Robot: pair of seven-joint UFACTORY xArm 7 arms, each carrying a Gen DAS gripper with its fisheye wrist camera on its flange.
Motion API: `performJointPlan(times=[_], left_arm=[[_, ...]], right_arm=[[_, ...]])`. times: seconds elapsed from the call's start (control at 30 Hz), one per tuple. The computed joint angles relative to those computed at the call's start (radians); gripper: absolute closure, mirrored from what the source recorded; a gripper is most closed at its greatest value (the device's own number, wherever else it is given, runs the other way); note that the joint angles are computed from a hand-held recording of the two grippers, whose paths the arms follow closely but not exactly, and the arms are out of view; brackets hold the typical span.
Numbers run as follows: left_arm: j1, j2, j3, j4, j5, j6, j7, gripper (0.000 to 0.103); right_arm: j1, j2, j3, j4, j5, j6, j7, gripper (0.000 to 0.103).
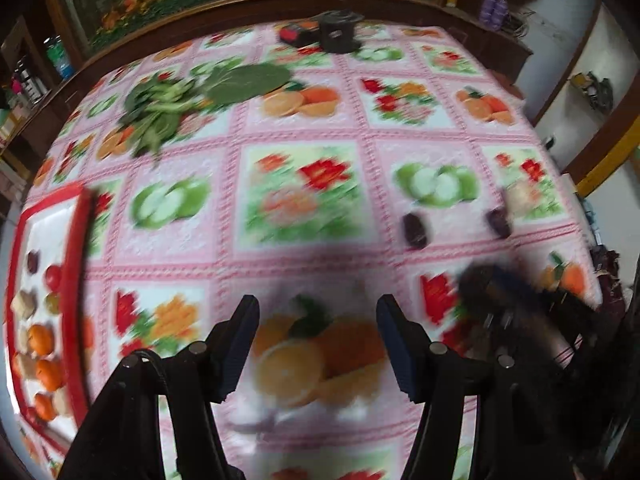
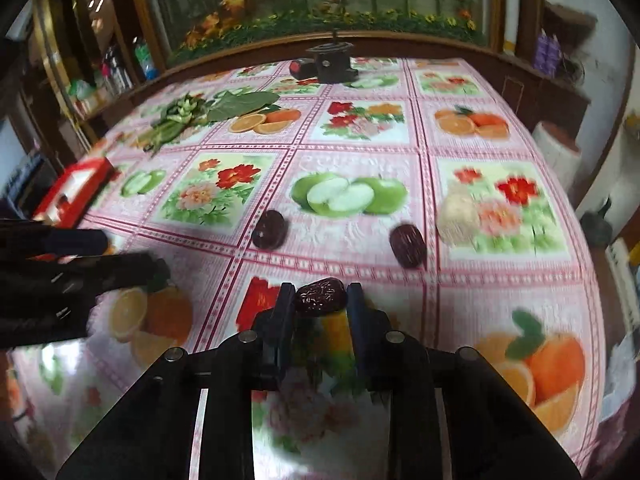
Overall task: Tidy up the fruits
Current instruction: 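Grasp a dark red date with the right tool while the left tool grasps another date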
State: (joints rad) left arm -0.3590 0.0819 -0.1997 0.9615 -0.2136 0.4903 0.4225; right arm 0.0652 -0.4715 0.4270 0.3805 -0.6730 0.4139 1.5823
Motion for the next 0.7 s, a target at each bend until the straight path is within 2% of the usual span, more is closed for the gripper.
performJointPlan(times=[0.1, 0.33, 0.37, 0.47, 0.57, 0.7], left_arm=[[-0.021, 0.032, -0.027, 0.023, -0.040, -0.018, 0.025, 0.039], [-0.067, 0.113, -0.050, 0.060, 0.017, -0.091, -0.033, 0.039], [-0.068, 0.126, -0.054, 0.072, 0.019, -0.089, -0.033, 0.042], [-0.061, 0.172, -0.066, 0.125, 0.001, -0.039, -0.030, 0.062], [-0.041, 0.181, -0.086, 0.123, -0.049, -0.066, 0.013, 0.081], [0.025, 0.163, -0.134, 0.110, -0.214, -0.026, 0.164, 0.082]], right_arm=[[0.038, -0.065, -0.018, -0.055, 0.057, -0.022, 0.005, 0.077], [0.041, -0.130, 0.003, -0.104, 0.145, -0.054, -0.031, 0.077], [0.035, -0.133, 0.008, -0.108, 0.152, -0.064, -0.032, 0.077], [0.022, -0.138, 0.021, -0.115, 0.173, -0.077, -0.040, 0.077], [0.012, -0.142, 0.037, -0.115, 0.185, -0.076, -0.049, 0.077], [0.002, -0.151, 0.059, -0.112, 0.193, -0.064, -0.046, 0.077]])
